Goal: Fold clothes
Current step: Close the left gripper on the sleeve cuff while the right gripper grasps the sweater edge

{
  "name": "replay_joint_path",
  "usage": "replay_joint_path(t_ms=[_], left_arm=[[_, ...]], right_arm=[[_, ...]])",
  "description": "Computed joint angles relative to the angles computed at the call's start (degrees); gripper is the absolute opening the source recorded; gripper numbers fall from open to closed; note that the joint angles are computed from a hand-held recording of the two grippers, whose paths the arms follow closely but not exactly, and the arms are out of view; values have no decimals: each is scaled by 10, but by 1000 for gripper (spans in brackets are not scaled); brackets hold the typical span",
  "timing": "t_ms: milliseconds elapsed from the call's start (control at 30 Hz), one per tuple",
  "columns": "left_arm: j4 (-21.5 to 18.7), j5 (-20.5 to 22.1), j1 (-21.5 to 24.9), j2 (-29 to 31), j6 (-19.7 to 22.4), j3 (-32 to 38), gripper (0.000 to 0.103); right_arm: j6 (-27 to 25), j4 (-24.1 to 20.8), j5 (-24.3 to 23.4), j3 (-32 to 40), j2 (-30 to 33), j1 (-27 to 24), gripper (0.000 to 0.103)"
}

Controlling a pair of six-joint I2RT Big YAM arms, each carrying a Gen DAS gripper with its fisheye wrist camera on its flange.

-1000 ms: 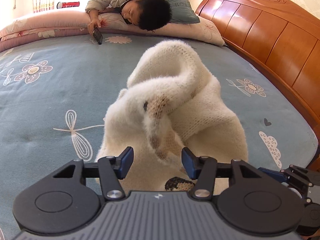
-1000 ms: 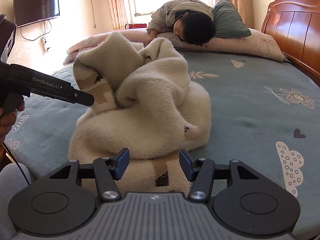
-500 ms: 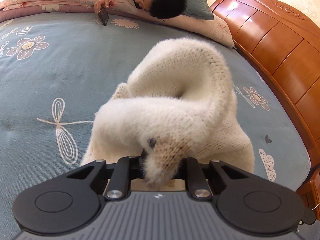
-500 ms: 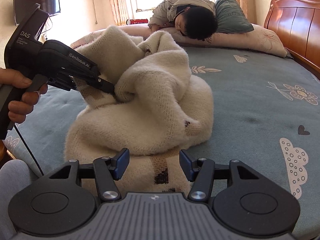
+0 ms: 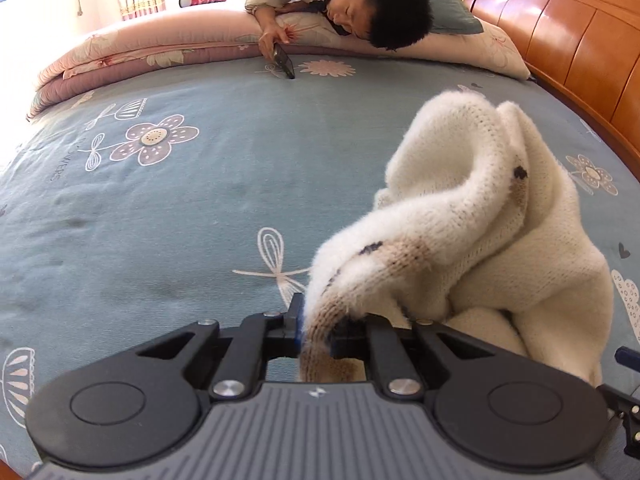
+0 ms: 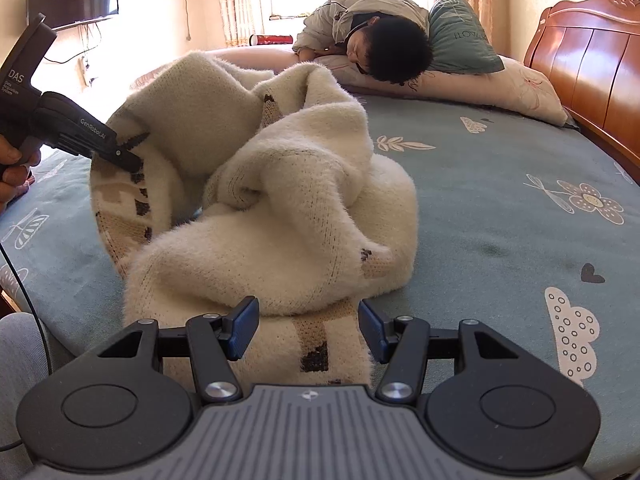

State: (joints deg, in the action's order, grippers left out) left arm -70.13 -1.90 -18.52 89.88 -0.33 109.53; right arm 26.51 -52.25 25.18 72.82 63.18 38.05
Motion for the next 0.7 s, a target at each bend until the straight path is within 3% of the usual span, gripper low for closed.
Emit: replay_joint_path(t_ms=[167, 400, 700], left_arm=[[-13, -16, -9, 6, 56, 4, 9], [-4, 14, -4, 13, 74, 5, 14], [33, 54, 12, -4, 65, -31, 10]], right_arm=[[-4, -4, -2, 12, 13, 0, 60], [-17, -16, 16, 34, 25, 13, 60], [-28, -35, 30, 90, 55, 39, 61]])
